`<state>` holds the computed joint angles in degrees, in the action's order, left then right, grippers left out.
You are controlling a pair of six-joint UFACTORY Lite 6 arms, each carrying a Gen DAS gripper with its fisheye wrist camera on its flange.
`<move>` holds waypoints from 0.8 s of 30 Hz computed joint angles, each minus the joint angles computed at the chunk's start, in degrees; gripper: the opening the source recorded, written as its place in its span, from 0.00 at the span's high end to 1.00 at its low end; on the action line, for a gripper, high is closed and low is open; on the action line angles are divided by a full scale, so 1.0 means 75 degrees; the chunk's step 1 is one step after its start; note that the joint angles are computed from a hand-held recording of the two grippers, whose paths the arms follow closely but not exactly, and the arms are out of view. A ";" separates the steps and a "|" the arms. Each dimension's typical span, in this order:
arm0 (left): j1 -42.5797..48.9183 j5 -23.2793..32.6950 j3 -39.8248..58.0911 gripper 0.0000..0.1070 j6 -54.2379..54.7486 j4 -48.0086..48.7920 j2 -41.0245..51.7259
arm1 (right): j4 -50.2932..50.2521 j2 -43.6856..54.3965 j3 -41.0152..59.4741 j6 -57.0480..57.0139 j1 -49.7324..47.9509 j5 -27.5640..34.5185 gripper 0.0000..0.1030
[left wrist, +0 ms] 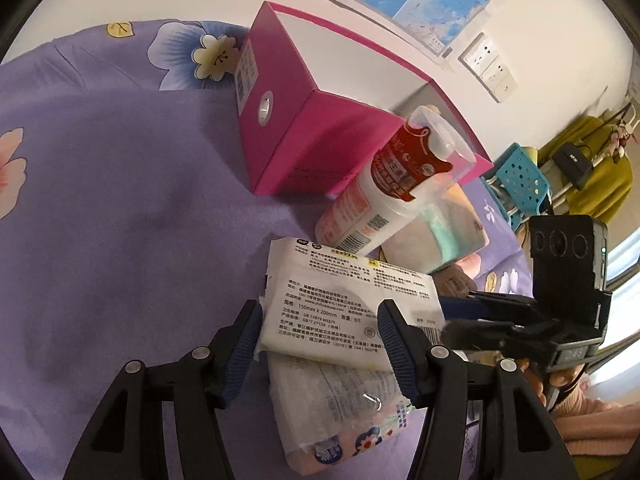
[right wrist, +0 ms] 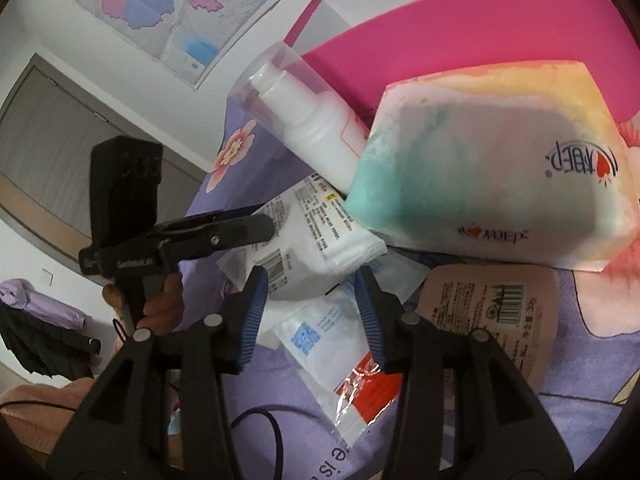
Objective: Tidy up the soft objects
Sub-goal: 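Grasp the white wet-wipe pack with the right tool and drop it into the box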
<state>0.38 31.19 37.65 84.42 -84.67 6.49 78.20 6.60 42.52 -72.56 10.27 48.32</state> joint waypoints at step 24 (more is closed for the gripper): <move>-0.1714 -0.1264 -0.1608 0.52 -0.3514 0.2466 -0.4804 | -0.0837 -0.3052 -0.0570 0.0070 -0.0269 -0.0047 0.80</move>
<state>-12.47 21.71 25.59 58.06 -66.18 -29.55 71.92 -16.28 38.24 -72.03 8.25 47.97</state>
